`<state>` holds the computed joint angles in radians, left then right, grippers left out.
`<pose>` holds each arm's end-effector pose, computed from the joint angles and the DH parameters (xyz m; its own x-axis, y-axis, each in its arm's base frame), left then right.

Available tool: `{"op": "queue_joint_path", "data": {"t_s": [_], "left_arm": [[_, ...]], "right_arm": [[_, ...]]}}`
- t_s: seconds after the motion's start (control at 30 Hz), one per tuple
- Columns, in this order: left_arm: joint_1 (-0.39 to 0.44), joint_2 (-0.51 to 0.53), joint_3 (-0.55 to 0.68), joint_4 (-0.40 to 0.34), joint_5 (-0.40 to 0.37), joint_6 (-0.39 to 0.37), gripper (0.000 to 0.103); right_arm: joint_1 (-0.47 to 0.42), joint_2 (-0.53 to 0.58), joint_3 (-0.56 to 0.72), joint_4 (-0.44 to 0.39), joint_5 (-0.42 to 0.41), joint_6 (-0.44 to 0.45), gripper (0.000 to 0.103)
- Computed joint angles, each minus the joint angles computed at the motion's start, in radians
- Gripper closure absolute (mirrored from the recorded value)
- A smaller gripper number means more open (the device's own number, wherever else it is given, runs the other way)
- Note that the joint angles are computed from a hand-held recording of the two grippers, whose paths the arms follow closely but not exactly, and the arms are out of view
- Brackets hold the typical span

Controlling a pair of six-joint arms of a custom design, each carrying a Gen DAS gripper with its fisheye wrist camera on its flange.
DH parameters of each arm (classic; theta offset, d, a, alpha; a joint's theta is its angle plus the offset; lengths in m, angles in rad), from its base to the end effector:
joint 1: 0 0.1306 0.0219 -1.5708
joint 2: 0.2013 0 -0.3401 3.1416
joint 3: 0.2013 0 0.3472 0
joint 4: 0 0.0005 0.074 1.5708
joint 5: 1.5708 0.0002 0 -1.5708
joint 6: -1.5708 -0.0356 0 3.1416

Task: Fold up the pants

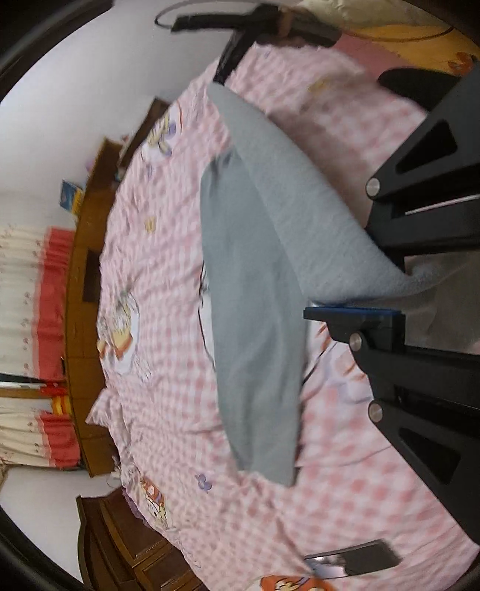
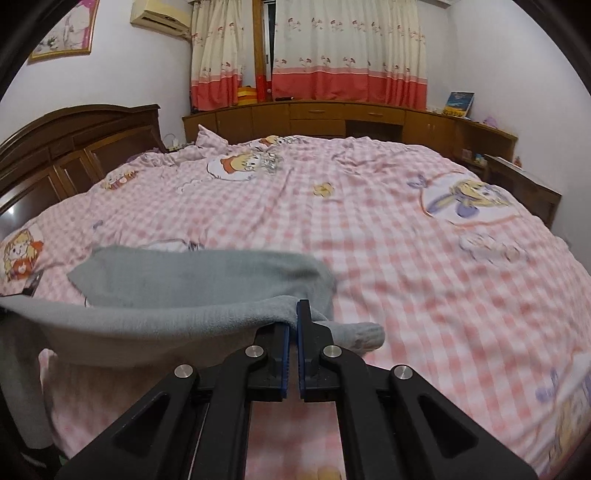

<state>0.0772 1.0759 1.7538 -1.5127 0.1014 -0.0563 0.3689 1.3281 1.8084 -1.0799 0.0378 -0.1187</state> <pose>0.2667 0.0165 0.5927 -0.7383 -0.0009 -0.6745 0.0326 0.9988 -0.0371 0.3794 0.1447 0.5688 -0.5619 -0.0903 -0.8223 -0.2666 0.9608 0.0766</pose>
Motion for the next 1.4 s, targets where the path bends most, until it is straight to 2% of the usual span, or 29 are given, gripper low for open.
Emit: {"op": "queue_joint_path", "data": {"t_s": [0.1, 0.33, 0.43, 0.5, 0.6, 0.67, 0.7, 0.73, 0.77, 0.8, 0.9, 0.97, 1.07, 1.17, 1.27, 1.33, 1.4], "left_arm": [[0.023, 0.09, 0.023, 0.013, -0.018, -0.03, 0.097], [0.067, 0.26, 0.004, 0.058, -0.019, -0.016, 0.096], [0.088, 0.306, 0.002, 0.056, -0.005, 0.021, 0.087], [0.098, 0.309, -0.016, 0.067, 0.005, 0.024, 0.082], [0.098, 0.296, -0.028, 0.08, -0.007, 0.004, 0.075], [0.094, 0.29, -0.031, 0.084, -0.024, -0.007, 0.071], [0.092, 0.285, -0.036, 0.088, -0.034, -0.016, 0.07], [0.089, 0.284, -0.037, 0.09, -0.039, -0.02, 0.07], [0.087, 0.28, -0.043, 0.096, -0.044, -0.024, 0.07], [0.084, 0.279, -0.044, 0.1, -0.047, -0.022, 0.07], [0.075, 0.265, -0.059, 0.124, -0.064, -0.016, 0.07], [0.064, 0.254, -0.068, 0.138, -0.087, -0.018, 0.07], [0.047, 0.232, -0.083, 0.161, -0.107, -0.025, 0.07], [0.043, 0.216, -0.083, 0.175, -0.099, -0.024, 0.069], [0.042, 0.21, -0.078, 0.189, -0.086, -0.014, 0.067], [0.041, 0.216, -0.069, 0.186, -0.078, -0.006, 0.067], [0.052, 0.221, -0.061, 0.177, -0.042, 0.013, 0.097]], "right_arm": [[-0.008, 0.135, 0.121, -0.031, -0.031, -0.035, 0.099], [0.0, 0.431, 0.384, -0.178, 0.01, -0.03, 0.099], [0.0, 0.5, 0.445, -0.246, 0.016, -0.028, 0.098], [-0.005, 0.491, 0.423, -0.241, 0.01, -0.017, 0.096], [-0.023, 0.407, 0.331, -0.177, -0.029, -0.012, 0.086], [-0.031, 0.367, 0.308, -0.164, -0.024, 0.001, 0.075], [-0.036, 0.331, 0.28, -0.148, 0.007, 0.016, 0.062], [-0.037, 0.323, 0.279, -0.143, 0.037, 0.022, 0.046], [-0.042, 0.289, 0.245, -0.117, 0.082, 0.028, 0.039], [-0.052, 0.264, 0.216, -0.096, 0.087, 0.032, 0.034], [-0.091, 0.249, 0.198, -0.127, 0.028, 0.038, 0.034], [-0.102, 0.261, 0.206, -0.148, 0.027, 0.026, 0.034], [-0.108, 0.264, 0.187, -0.133, 0.037, -0.026, 0.035], [-0.11, 0.284, 0.189, -0.112, -0.024, -0.065, 0.038], [-0.094, 0.333, 0.231, -0.142, -0.047, -0.066, 0.049], [-0.089, 0.357, 0.25, -0.165, -0.072, -0.065, 0.064], [-0.077, 0.353, 0.23, -0.152, -0.048, -0.06, 0.075]]}}
